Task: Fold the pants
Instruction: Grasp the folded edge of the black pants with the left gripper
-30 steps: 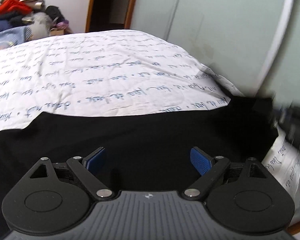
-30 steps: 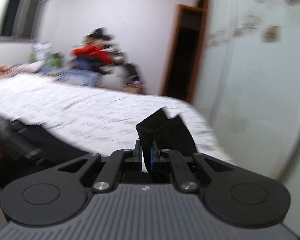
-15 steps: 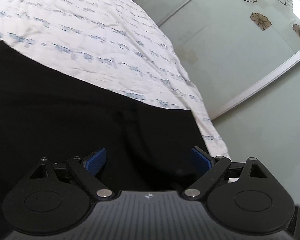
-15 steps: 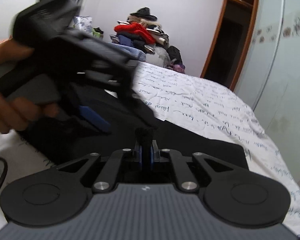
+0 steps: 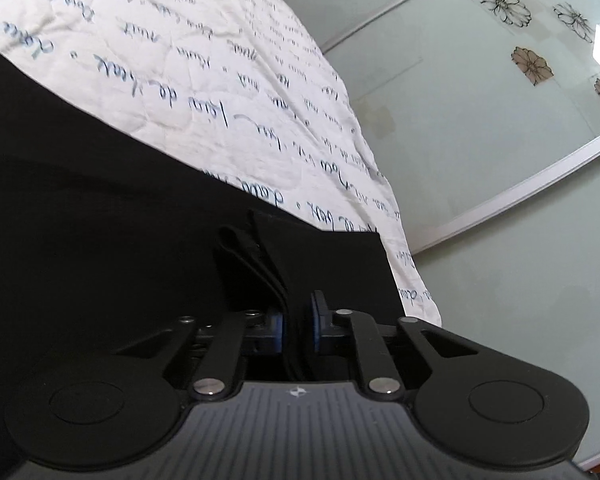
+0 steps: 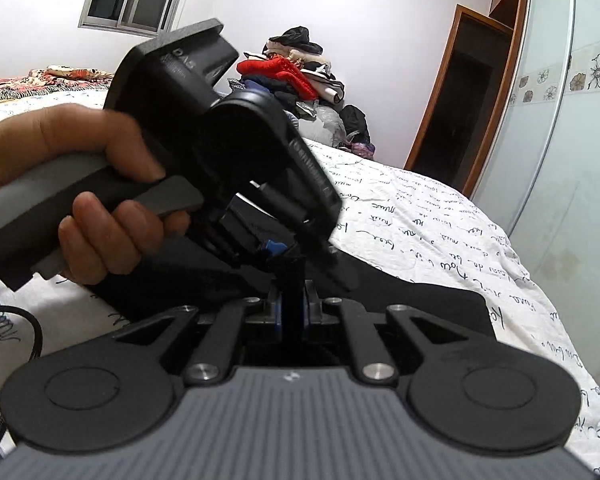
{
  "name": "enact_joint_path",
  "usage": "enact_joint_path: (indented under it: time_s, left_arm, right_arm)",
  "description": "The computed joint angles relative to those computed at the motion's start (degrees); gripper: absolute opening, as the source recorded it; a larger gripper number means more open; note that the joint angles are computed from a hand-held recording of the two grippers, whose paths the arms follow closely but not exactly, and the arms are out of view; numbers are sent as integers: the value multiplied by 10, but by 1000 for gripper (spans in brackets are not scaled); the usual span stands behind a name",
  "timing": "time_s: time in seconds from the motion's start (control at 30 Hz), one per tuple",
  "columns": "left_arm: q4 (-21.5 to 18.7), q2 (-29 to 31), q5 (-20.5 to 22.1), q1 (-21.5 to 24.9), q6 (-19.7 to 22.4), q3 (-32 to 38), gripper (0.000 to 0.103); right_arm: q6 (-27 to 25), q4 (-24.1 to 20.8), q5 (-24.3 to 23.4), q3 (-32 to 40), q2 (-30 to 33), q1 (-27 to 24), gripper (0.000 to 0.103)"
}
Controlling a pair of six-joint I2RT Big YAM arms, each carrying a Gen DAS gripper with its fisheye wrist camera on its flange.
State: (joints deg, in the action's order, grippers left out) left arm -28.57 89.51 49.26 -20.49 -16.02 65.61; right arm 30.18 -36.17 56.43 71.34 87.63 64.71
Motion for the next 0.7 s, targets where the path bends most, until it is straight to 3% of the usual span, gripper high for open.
enact_joint_path:
  time_s: [0.3, 0.47, 0.7]
  left_arm:
    - [60, -48, -53, 11, 37, -32, 8]
    - [59, -63, -99, 17, 82, -35, 8]
    - [65, -72, -128, 35, 105, -51, 8]
  right_arm:
    - [-50, 25, -20, 14, 12, -6, 10]
    - [-76, 54, -39, 11, 15, -10, 10]
    - [-105, 92, -69, 8, 20, -18, 10]
